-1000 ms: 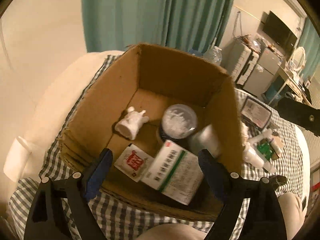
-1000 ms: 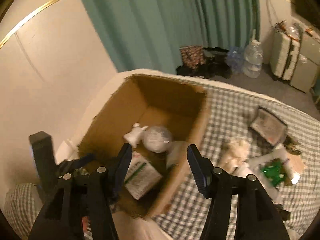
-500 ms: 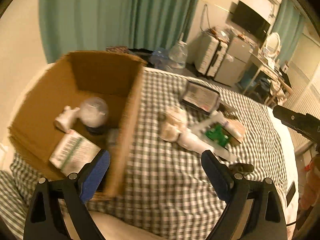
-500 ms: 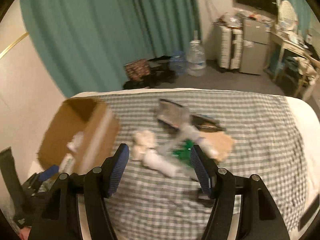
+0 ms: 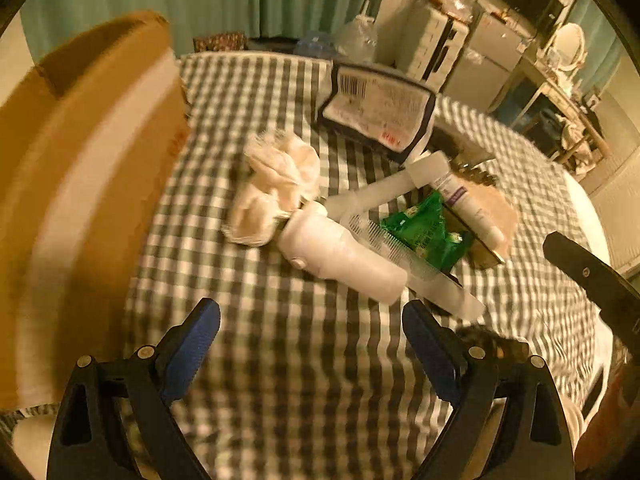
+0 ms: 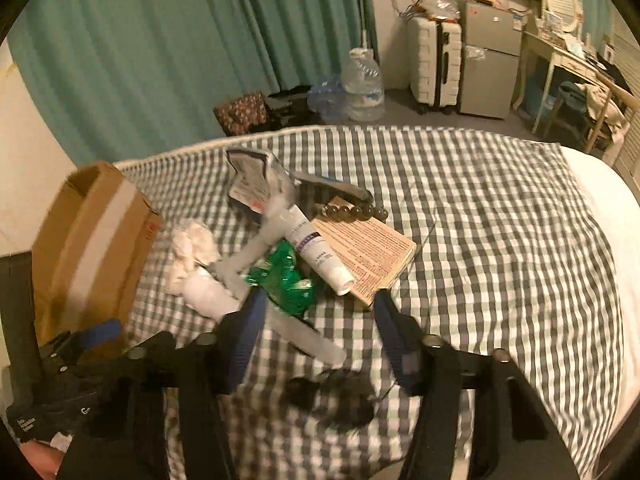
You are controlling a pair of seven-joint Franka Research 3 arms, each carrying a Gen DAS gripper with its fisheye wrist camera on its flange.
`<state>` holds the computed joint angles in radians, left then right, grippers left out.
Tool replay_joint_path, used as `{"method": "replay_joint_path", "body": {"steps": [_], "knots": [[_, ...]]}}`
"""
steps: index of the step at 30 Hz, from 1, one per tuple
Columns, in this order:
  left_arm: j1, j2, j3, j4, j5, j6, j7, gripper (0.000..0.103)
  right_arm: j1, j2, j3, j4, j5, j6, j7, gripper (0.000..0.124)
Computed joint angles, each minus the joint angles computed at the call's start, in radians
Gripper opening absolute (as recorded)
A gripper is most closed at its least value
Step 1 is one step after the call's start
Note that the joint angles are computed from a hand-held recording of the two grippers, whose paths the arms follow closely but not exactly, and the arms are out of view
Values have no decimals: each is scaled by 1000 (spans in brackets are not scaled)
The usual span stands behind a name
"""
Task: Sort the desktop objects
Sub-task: 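Grasp the white plastic bottle with the left tool while the right grasps the white tube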
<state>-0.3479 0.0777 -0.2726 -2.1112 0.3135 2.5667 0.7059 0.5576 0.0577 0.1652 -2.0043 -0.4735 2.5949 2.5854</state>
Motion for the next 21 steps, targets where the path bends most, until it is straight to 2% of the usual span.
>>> {"method": "replay_joint_path", "body": {"steps": [2,4,6,12,14,16,18,21], "knots": [[-8,48,1,48,17,-45,-28,95,-4,34,-5,22,5,-16,-38,46],[-11,87,2,77,9,-36,-37,95,4,76,-16,59,-15,-49,-73,41],[-18,113,8,99,22,-41,-59,95,7,110,-25,83,2,-48,-129,40],[-13,182,17,136,-12,5,-86,95,24,185,-58,130,51,6,-246,39],[-22,206,26,157,13,-3,-92,95,37,221,-68,167,68,-25,-276,30],[-23,218,28,159,23,17,-88,92,44,231,-75,167,96,-16,-300,29],[-18,206,27,135,25,61,-82,79,59,226,-87,167,91,-26,-303,27],[-15,181,24,112,25,63,-67,64,46,201,-81,129,150,5,-312,25]]}}
